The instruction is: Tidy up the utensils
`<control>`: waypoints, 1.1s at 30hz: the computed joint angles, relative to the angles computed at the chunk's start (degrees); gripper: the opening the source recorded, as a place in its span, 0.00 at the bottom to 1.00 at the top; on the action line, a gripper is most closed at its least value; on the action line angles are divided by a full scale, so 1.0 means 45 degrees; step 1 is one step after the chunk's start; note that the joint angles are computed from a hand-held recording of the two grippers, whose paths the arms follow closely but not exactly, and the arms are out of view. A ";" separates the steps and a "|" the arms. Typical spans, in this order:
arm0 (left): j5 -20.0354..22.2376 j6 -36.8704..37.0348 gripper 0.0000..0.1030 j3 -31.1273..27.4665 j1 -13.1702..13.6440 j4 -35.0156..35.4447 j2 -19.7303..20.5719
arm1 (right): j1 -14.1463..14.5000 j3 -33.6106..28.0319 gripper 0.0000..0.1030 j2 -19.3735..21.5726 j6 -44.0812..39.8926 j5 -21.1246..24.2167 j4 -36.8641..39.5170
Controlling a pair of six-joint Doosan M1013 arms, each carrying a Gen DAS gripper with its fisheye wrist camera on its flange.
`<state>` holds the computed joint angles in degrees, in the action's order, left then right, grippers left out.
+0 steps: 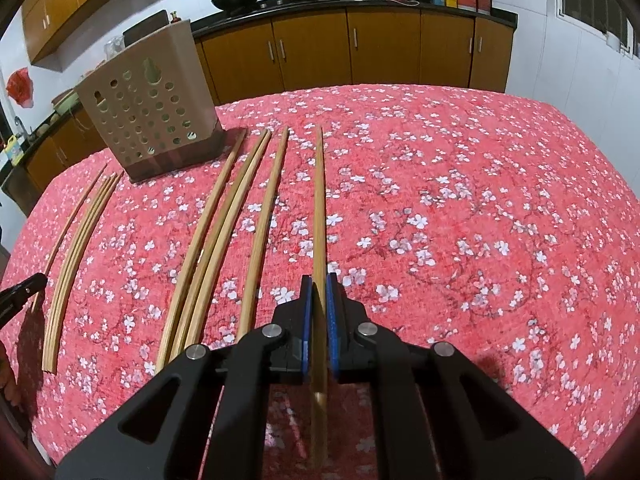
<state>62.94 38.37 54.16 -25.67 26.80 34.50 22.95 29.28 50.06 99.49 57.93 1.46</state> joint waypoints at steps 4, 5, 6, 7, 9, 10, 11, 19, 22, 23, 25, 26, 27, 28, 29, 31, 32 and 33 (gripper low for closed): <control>-0.0027 -0.0041 0.08 -0.0100 -0.0013 0.0289 -0.0105 | -0.0039 0.0257 0.08 -0.0320 0.0001 -0.0700 -0.0048; -0.0079 -0.0060 0.08 -0.0127 -0.0028 0.0408 -0.0148 | -0.0049 0.0238 0.08 -0.0369 -0.0026 -0.0821 -0.0063; -0.0118 -0.0073 0.08 -0.0191 -0.0054 0.0609 -0.0185 | -0.0057 0.0188 0.08 -0.0379 -0.0039 -0.0874 -0.0088; -0.0124 -0.0081 0.08 -0.0240 -0.0075 0.0738 -0.0196 | -0.0061 0.0164 0.08 -0.0399 -0.0042 -0.0948 -0.0129; -0.0183 -0.0110 0.08 -0.0337 -0.0122 0.1085 -0.0250 | -0.0064 0.0172 0.08 -0.0457 -0.0021 -0.1111 -0.0209; -0.0205 -0.0132 0.08 -0.0349 -0.0132 0.1208 -0.0283 | -0.0068 0.0230 0.08 -0.0506 0.0019 -0.1231 -0.0240; -0.0219 -0.0169 0.08 -0.0364 -0.0148 0.1325 -0.0307 | -0.0072 0.0335 0.08 -0.0582 0.0089 -0.1417 -0.0272; -0.0967 -0.1372 0.08 -0.0394 -0.0335 0.3136 -0.0671 | -0.0029 0.1023 0.08 -0.1118 0.0826 -0.3425 -0.1058; -0.1293 -0.1901 0.08 -0.0486 -0.0369 0.3865 -0.0756 | -0.0029 0.1033 0.08 -0.1184 0.1041 -0.3980 -0.1256; -0.1369 -0.2047 0.08 -0.0514 -0.0375 0.4056 -0.0777 | -0.0031 0.0998 0.08 -0.1186 0.1083 -0.4114 -0.1292; -0.1522 -0.2275 0.08 -0.0634 -0.0378 0.4344 -0.0776 | -0.0024 0.0929 0.08 -0.1165 0.1113 -0.4252 -0.1346; -0.1568 -0.2299 0.08 -0.0700 -0.0369 0.4394 -0.0766 | -0.0019 0.0887 0.08 -0.1154 0.1113 -0.4322 -0.1374; -0.1606 -0.2335 0.08 -0.0824 -0.0366 0.4493 -0.0732 | -0.0014 0.0817 0.08 -0.1126 0.1118 -0.4353 -0.1394; -0.1633 -0.2336 0.08 -0.0871 -0.0355 0.4531 -0.0720 | -0.0015 0.0795 0.08 -0.1118 0.1113 -0.4377 -0.1400; -0.1634 -0.2339 0.08 -0.0943 -0.0353 0.4568 -0.0695 | -0.0013 0.0699 0.08 -0.1074 0.1096 -0.4383 -0.1389; -0.1659 -0.2369 0.08 -0.1043 -0.0341 0.4622 -0.0668 | 0.0000 0.0526 0.08 -0.0993 0.1088 -0.4401 -0.1387; -0.1655 -0.2381 0.08 -0.1142 -0.0332 0.4654 -0.0630 | -0.0012 0.0501 0.08 -0.0995 0.1070 -0.4415 -0.1371; -0.1655 -0.2408 0.08 -0.1231 -0.0323 0.4694 -0.0597 | -0.0009 0.0378 0.08 -0.0942 0.1088 -0.4396 -0.1396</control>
<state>55.50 27.53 48.62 -27.12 47.92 31.81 22.91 30.99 45.82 104.38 38.15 -4.82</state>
